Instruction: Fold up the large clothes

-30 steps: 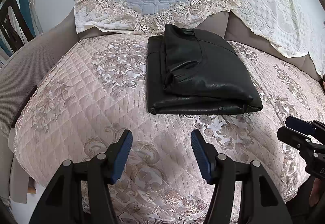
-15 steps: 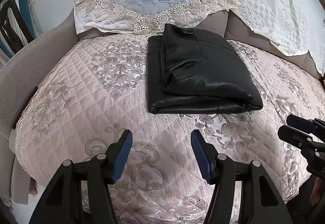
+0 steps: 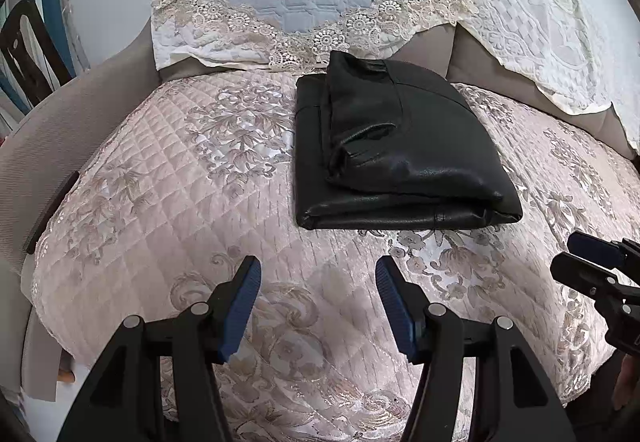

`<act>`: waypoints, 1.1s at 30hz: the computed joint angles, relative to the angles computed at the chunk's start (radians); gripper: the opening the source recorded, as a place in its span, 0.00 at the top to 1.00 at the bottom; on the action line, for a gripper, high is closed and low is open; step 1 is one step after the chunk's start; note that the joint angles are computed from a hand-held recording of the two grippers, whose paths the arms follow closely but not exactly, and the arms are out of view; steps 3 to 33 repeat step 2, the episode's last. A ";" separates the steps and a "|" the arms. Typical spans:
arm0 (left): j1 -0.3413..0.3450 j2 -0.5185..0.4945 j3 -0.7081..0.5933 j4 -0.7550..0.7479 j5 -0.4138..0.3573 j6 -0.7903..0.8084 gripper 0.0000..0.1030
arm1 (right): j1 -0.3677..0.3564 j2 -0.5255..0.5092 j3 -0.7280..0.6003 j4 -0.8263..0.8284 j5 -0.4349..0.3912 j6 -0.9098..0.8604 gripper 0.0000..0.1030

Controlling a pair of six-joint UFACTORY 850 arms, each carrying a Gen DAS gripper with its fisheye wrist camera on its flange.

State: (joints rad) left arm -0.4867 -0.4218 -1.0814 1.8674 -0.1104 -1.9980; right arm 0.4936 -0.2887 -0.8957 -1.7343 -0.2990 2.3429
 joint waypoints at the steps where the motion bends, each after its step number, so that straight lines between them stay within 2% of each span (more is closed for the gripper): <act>1: 0.000 -0.001 -0.002 0.000 0.003 -0.001 0.40 | 0.000 0.000 0.000 -0.001 0.000 0.002 0.51; 33: 0.002 -0.002 -0.003 0.000 0.009 0.000 0.40 | 0.000 0.000 0.000 -0.001 0.000 0.002 0.51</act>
